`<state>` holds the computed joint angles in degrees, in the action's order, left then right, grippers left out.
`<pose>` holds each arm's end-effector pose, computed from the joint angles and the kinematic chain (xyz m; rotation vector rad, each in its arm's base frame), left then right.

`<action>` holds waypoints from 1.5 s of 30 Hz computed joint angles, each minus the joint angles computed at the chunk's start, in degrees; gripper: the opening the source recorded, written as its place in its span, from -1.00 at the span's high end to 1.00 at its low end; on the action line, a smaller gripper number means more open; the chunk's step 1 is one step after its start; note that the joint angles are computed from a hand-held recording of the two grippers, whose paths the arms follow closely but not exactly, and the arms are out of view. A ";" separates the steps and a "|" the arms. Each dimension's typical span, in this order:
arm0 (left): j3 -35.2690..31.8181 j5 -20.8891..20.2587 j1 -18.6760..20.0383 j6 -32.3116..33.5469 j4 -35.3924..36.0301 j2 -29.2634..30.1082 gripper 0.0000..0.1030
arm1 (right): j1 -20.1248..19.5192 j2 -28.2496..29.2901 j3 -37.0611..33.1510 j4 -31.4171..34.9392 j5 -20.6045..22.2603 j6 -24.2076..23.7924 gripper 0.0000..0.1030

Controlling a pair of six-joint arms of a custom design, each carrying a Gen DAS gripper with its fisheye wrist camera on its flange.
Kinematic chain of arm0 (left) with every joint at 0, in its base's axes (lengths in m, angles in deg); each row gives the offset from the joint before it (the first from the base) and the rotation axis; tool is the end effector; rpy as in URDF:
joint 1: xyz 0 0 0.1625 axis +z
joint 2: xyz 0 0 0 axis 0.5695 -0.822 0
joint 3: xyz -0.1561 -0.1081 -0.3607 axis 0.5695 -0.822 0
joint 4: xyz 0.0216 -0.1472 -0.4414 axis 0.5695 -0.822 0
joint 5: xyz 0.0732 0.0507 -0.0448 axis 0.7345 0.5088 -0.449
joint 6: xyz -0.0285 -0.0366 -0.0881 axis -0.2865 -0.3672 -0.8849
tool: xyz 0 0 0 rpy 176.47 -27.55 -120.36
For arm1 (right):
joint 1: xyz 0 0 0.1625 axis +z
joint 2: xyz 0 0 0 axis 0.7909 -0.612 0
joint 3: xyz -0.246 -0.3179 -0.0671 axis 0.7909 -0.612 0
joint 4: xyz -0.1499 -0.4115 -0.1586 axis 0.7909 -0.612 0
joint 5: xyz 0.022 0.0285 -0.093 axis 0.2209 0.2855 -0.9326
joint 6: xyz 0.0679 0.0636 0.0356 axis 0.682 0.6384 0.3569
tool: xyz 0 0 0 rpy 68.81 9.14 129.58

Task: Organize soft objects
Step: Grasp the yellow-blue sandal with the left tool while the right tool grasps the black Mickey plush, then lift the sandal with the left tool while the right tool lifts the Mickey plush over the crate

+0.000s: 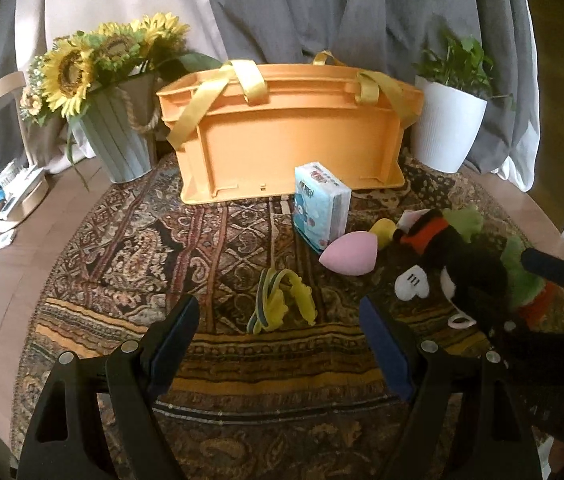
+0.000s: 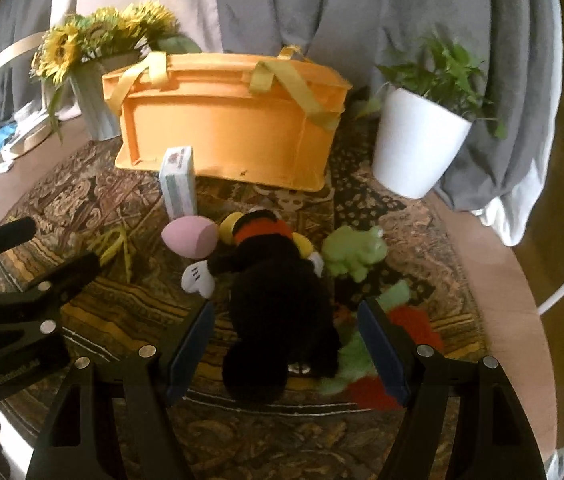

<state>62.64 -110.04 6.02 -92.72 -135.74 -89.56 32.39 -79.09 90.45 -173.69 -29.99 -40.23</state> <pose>-0.4064 -0.6419 -0.0440 0.3581 2.1680 -0.9380 0.0354 -0.6606 0.3264 0.7417 -2.1776 0.7440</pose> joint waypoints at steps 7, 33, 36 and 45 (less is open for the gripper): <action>-3.77 1.28 1.70 3.23 -1.29 3.42 -0.59 | -0.84 2.52 -1.40 -1.13 -0.77 -1.97 -0.45; -6.75 -2.62 3.78 -3.56 5.76 4.59 0.31 | -2.26 4.70 -2.94 -0.78 1.56 0.84 -0.17; -6.05 -2.90 3.47 -1.88 3.37 4.26 0.33 | -2.17 4.05 -2.68 -0.35 2.48 1.49 -0.17; -4.52 -2.48 2.16 2.35 -1.77 2.80 0.33 | -1.37 1.83 -1.94 1.23 4.32 3.66 -0.17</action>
<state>58.12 -112.53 8.18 -90.37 -137.51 -86.76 31.02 -77.26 88.51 -172.46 -25.67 -36.57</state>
